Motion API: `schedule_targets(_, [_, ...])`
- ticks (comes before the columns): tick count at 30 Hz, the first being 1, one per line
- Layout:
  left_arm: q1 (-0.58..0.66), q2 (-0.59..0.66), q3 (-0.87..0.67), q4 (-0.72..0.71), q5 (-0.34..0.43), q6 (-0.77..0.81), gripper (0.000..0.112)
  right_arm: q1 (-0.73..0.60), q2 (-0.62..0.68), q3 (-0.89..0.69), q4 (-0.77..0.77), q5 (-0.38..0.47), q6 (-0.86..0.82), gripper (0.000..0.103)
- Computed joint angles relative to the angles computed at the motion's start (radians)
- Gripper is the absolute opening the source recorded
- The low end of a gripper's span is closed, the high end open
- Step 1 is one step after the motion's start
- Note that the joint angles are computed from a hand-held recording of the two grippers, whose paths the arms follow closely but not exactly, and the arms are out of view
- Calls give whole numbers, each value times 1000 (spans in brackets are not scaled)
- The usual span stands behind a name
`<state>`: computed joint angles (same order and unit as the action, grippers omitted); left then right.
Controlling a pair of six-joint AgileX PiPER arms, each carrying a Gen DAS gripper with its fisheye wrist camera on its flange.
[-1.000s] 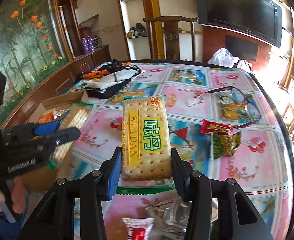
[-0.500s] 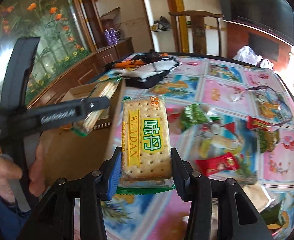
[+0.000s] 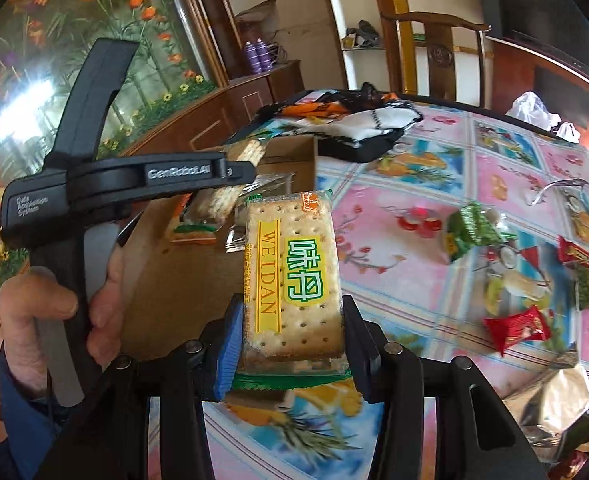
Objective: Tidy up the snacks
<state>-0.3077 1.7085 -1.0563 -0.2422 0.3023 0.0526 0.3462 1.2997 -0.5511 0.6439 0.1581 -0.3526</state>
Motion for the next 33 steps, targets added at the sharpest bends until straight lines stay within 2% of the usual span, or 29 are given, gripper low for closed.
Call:
schedule_targets(8, [33, 27, -23, 78, 27, -89, 45, 82, 106, -83, -183, -10, 218, 50])
schedule_targets(12, [50, 32, -27, 87, 34, -106, 45, 100, 162, -134, -143, -3, 195, 50])
schedule_targets(17, [55, 41, -37, 167, 50, -191, 45, 132, 238, -194, -302, 4, 371, 50])
schedule_targets(19, [55, 43, -38, 179, 53, -203, 45, 127, 265, -210, -235, 15, 308, 50])
schedule_targets(26, [58, 52, -44, 162, 60, -190, 45, 109, 316, -239, -173, 23, 252, 50])
schedule_targets(33, [51, 65, -55, 182, 70, -208, 45, 102, 346, -277, -231, 28, 314, 50])
